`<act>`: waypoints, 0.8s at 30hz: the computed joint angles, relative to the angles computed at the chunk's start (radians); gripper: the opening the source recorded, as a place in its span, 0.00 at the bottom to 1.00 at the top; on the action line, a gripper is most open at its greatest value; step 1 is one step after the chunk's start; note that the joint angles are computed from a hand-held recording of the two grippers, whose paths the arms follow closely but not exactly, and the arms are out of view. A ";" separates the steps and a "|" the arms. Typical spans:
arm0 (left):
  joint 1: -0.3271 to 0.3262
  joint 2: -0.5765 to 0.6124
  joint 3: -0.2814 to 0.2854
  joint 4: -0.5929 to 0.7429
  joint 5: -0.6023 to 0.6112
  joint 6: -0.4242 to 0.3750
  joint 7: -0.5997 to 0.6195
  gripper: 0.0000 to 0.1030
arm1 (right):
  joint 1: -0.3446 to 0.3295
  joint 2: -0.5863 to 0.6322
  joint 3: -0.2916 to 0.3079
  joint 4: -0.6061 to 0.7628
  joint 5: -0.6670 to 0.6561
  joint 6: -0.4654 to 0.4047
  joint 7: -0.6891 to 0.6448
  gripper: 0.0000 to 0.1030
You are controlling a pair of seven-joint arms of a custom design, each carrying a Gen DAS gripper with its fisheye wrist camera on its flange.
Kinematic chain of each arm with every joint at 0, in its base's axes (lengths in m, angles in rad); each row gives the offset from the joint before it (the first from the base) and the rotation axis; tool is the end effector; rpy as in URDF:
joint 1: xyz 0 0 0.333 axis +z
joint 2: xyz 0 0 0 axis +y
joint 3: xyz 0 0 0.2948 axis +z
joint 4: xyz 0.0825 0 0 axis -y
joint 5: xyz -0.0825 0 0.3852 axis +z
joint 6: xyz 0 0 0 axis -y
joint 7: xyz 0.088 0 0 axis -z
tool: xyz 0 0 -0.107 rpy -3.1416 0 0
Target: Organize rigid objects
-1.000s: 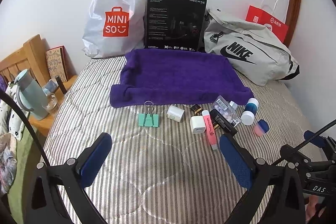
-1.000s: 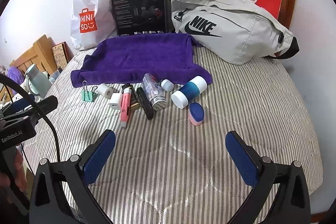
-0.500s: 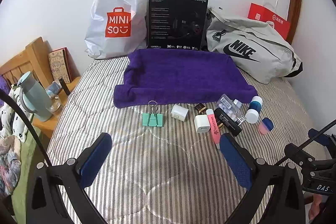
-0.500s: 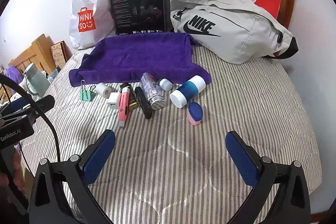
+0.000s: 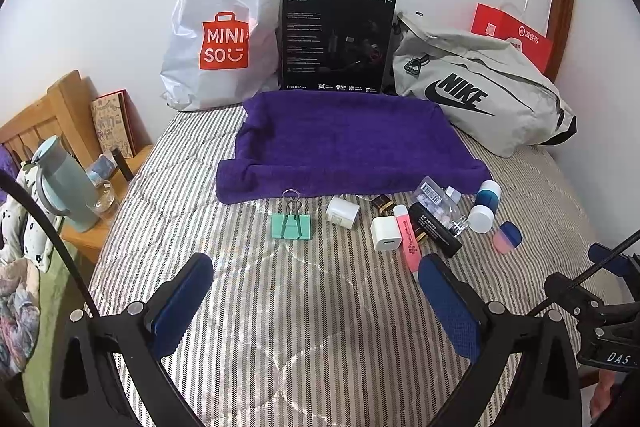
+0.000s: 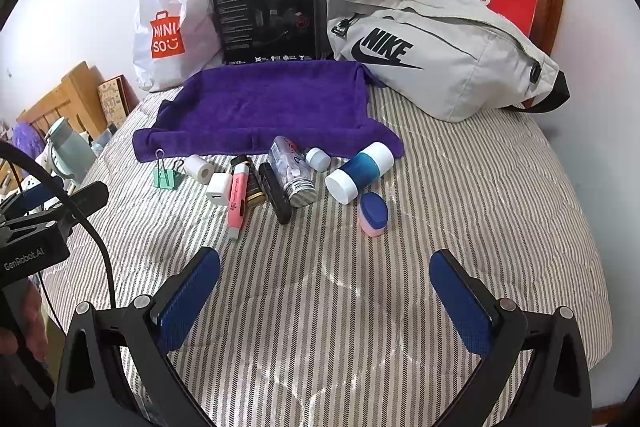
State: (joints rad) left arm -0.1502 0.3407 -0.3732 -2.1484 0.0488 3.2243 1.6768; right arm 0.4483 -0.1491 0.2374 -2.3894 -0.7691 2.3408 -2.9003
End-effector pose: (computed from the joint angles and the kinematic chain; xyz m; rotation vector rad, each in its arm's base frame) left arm 0.5339 -0.3014 0.3210 -1.2208 2.3465 -0.9573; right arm 0.3878 0.3032 0.3666 -1.2634 2.3995 -0.7065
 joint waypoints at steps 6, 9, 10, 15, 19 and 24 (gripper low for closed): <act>-0.016 -0.002 0.021 0.001 0.003 -0.005 -0.007 1.00 | -0.001 -0.002 0.000 -0.003 -0.003 0.004 0.001 1.00; -0.016 -0.001 0.022 0.003 0.004 -0.005 -0.007 1.00 | -0.001 -0.001 -0.001 -0.004 -0.002 0.009 -0.002 1.00; -0.018 -0.001 0.024 0.003 0.004 -0.005 -0.007 1.00 | -0.001 -0.001 0.000 -0.003 -0.002 0.008 -0.002 1.00; -0.011 0.000 0.019 0.006 0.004 -0.009 -0.004 1.00 | -0.001 -0.002 0.000 -0.002 -0.002 0.006 -0.002 1.00; -0.022 -0.002 0.029 0.004 0.003 -0.007 -0.008 1.00 | 0.000 -0.004 0.001 -0.003 -0.003 0.005 -0.001 1.00; -0.015 0.004 0.023 0.012 0.001 -0.015 -0.006 1.00 | 0.000 -0.005 0.001 -0.004 -0.002 0.009 -0.004 1.00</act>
